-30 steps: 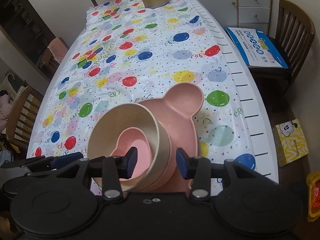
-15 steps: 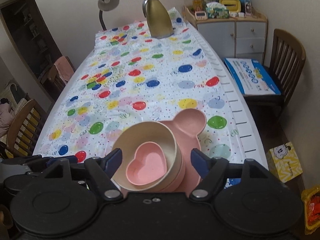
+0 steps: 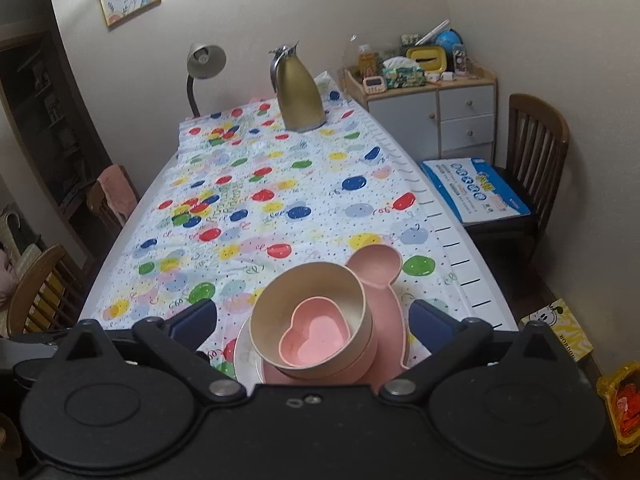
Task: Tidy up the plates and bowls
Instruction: 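Open both grippers to release the cream bowl and pull back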
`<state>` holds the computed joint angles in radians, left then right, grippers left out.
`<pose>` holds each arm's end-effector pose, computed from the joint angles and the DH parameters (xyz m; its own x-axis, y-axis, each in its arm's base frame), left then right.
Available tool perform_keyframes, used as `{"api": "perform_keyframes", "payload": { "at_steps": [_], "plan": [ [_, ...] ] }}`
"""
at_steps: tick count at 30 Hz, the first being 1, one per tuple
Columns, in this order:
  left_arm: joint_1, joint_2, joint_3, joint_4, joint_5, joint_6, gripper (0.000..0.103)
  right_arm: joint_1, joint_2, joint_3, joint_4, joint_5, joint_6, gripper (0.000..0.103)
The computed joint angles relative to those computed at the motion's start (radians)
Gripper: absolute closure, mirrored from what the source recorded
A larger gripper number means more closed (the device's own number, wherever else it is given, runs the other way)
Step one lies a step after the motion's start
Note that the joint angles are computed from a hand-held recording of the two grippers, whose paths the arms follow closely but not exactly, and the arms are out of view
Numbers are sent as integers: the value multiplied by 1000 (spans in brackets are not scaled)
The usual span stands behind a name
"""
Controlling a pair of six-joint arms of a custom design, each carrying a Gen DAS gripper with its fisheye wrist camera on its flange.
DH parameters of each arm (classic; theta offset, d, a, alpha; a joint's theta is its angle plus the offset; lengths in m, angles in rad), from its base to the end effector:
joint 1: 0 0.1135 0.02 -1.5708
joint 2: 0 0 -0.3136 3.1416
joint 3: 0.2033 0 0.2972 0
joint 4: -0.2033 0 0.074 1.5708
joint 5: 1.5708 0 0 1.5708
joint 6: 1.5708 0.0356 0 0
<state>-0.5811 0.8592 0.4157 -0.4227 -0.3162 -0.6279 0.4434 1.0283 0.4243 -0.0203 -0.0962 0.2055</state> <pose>0.1513 -0.0861 0.1981 -0.7229 -0.1932 -0.6634 -0.0881 0.9781 -0.1888 0.1978 0.0977 0.2022 -0.6184 -0.0688 -0.7828 -0.3792 0.8986 0.2205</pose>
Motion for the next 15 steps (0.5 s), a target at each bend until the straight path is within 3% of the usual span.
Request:
{"api": "perform_keyframes", "payload": {
  "at_steps": [8,12,15],
  "plan": [
    [-44,-127,-11,-93,-24,5,0,122,-170,-74,-23,147,46,0],
    [-84,-168,-14,-137,-59,-17,0,193,-218,-87,-78,215,122,0],
    [-131,-201,-14,-187,-103,-59,0,277,-263,-112,-114,336,218,0]
  ]
}}
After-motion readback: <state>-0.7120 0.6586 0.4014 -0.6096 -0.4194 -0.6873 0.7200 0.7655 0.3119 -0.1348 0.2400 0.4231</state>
